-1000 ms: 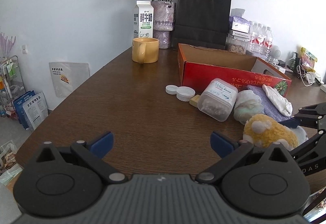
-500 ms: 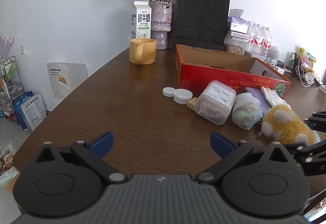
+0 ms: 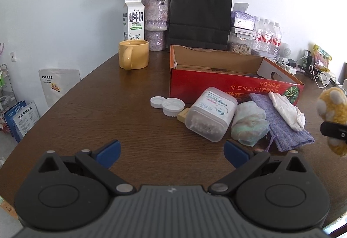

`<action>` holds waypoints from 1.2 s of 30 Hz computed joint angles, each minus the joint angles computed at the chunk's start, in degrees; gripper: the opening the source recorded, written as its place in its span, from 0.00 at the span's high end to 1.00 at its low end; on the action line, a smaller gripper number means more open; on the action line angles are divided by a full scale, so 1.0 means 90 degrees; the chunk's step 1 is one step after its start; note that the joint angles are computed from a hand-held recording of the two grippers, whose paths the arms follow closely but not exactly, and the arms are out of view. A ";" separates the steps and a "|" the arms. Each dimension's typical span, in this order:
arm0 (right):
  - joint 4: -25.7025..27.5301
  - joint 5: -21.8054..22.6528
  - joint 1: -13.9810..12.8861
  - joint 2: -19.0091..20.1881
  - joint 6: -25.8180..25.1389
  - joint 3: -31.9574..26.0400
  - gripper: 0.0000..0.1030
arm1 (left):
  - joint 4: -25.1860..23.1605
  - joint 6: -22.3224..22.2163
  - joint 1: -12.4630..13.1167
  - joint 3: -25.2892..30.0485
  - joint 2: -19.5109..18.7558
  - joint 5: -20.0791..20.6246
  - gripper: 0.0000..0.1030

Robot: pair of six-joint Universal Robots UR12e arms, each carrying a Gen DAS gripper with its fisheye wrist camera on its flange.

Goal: Organize objects
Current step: 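Lift the sheep toy with the right gripper while the left gripper grasps the cotton-swab tub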

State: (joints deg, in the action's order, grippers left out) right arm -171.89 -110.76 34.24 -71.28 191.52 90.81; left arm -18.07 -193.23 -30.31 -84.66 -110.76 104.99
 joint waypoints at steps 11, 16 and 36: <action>-0.0167 -0.0074 -0.0190 0.0095 0.0238 -0.0016 0.41 | -0.0245 0.0680 -0.0064 0.1009 -0.0690 0.0261 0.00; -0.0149 -0.0019 -0.0263 0.0138 0.0275 -0.0067 0.41 | -0.0510 0.0995 -0.0104 0.1440 -0.0994 0.0246 0.00; -0.0020 0.0213 -0.0433 0.0231 0.0436 -0.0131 0.41 | -0.0623 0.1562 0.0003 0.1700 -0.1253 -0.0483 0.14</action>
